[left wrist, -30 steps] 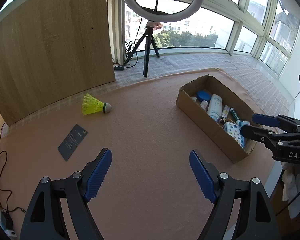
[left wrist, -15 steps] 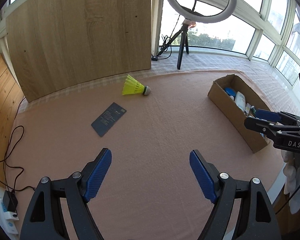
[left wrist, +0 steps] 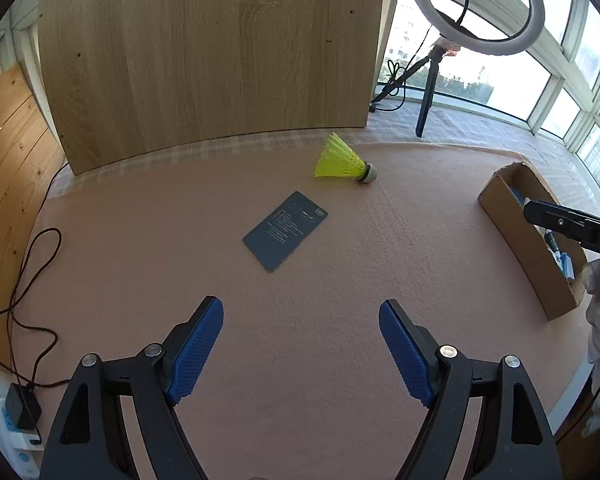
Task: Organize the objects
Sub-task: 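Lower the left tool onto the dark printed card and close it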
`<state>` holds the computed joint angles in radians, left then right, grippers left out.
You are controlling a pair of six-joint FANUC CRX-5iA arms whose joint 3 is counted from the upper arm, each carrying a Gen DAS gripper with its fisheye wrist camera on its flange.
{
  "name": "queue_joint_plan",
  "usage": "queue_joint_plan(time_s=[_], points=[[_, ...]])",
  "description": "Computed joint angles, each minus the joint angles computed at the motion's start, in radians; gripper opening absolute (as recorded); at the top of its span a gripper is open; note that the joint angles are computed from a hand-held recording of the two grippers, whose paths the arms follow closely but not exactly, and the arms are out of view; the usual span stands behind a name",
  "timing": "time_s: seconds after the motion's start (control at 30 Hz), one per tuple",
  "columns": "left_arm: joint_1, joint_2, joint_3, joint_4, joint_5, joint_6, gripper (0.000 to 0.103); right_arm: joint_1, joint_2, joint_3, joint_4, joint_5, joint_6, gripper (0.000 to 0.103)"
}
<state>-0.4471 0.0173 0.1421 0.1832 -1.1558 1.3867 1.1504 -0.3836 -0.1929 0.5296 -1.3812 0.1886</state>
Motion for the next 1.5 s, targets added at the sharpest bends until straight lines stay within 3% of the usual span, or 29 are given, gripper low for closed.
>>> queue_joint_plan(time_s=[0.27,0.57,0.77,1.07,1.2,1.5], points=[[0.027,0.156,0.098,0.036,-0.014,-0.091,0.083,-0.146,0.097,0.059,-0.187,0.104,0.118,0.069],[-0.029,0.381,0.328,-0.032,-0.122,-0.198,0.083,-0.132,0.104,0.041,-0.211,0.111,0.071,0.069],[-0.038,0.493,0.467,-0.064,-0.203,-0.204,0.082,-0.104,0.04,-0.02,-0.191,0.109,-0.035,0.069],[-0.043,0.534,0.5,-0.037,-0.23,-0.252,0.078,0.019,-0.064,-0.094,-0.122,0.0,-0.199,0.069],[-0.045,0.527,0.491,-0.021,-0.223,-0.255,0.059,0.105,-0.083,-0.101,-0.077,-0.096,-0.26,0.069],[-0.069,0.449,0.373,-0.016,-0.179,-0.222,0.059,0.241,-0.122,-0.12,-0.026,-0.209,-0.373,0.069]])
